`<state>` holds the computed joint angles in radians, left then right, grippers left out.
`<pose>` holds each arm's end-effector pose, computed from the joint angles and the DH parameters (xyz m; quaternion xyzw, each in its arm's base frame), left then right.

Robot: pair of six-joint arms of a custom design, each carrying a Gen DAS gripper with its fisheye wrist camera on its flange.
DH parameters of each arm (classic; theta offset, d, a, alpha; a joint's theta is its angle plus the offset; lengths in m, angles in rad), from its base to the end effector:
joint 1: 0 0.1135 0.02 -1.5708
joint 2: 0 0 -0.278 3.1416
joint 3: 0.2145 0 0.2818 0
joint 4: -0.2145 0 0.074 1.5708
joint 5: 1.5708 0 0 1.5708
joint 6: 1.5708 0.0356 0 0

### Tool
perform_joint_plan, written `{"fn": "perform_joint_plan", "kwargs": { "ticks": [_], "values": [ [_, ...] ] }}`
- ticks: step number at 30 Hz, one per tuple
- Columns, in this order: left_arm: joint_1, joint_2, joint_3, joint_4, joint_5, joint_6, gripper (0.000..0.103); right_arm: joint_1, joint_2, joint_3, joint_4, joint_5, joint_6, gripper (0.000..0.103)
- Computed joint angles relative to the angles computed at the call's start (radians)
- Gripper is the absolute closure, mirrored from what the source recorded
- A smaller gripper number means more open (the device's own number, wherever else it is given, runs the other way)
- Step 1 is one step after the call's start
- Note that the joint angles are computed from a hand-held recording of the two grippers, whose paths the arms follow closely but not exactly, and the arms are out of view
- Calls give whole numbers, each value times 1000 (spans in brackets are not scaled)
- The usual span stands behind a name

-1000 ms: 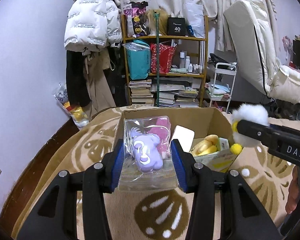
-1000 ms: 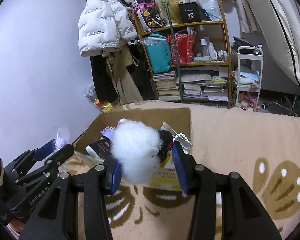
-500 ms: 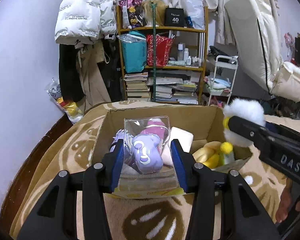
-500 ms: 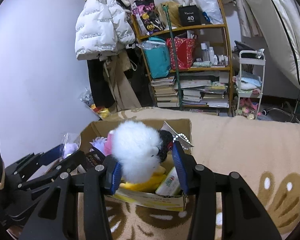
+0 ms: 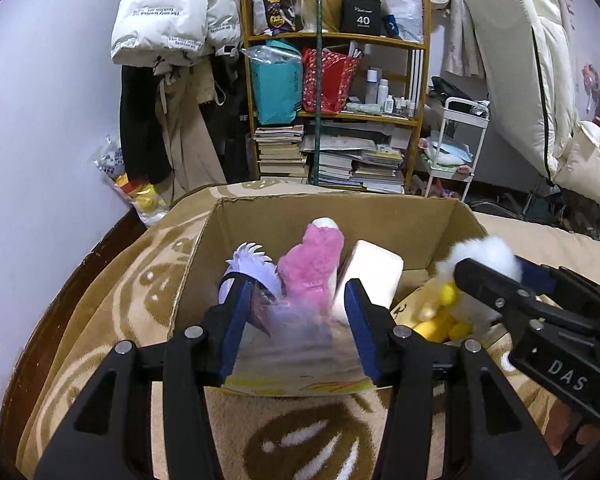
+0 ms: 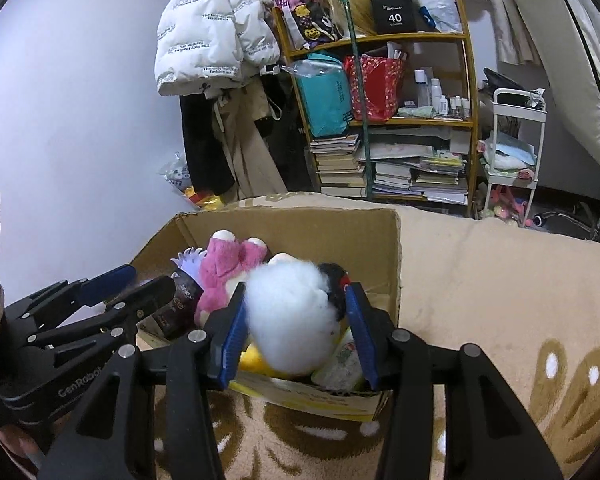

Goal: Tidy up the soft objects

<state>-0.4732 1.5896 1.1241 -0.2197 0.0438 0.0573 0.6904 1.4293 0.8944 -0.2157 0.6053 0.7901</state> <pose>0.3402 -0.1760 0.2521 0.2459 0.8693 -0.1078 0.4151 0.2625 0.1906 0.2295 0.1623 0.8684 0.0549 0.4653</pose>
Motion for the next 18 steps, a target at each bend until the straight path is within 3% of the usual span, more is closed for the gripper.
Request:
{"fn": "perform_joint_plan", "kwargs": {
  "ticks": [11, 14, 18],
  "values": [
    [43, -48, -25, -12, 5, 6, 36, 7, -37, -18, 10, 19, 10, 33],
    [53, -74, -26, -24, 5, -10, 25, 41, -50, -3, -22, 84, 12, 27],
    [65, -127, -58, -22, 3, -2, 25, 77, -68, 11, -61, 137, 23, 21]
  ]
}}
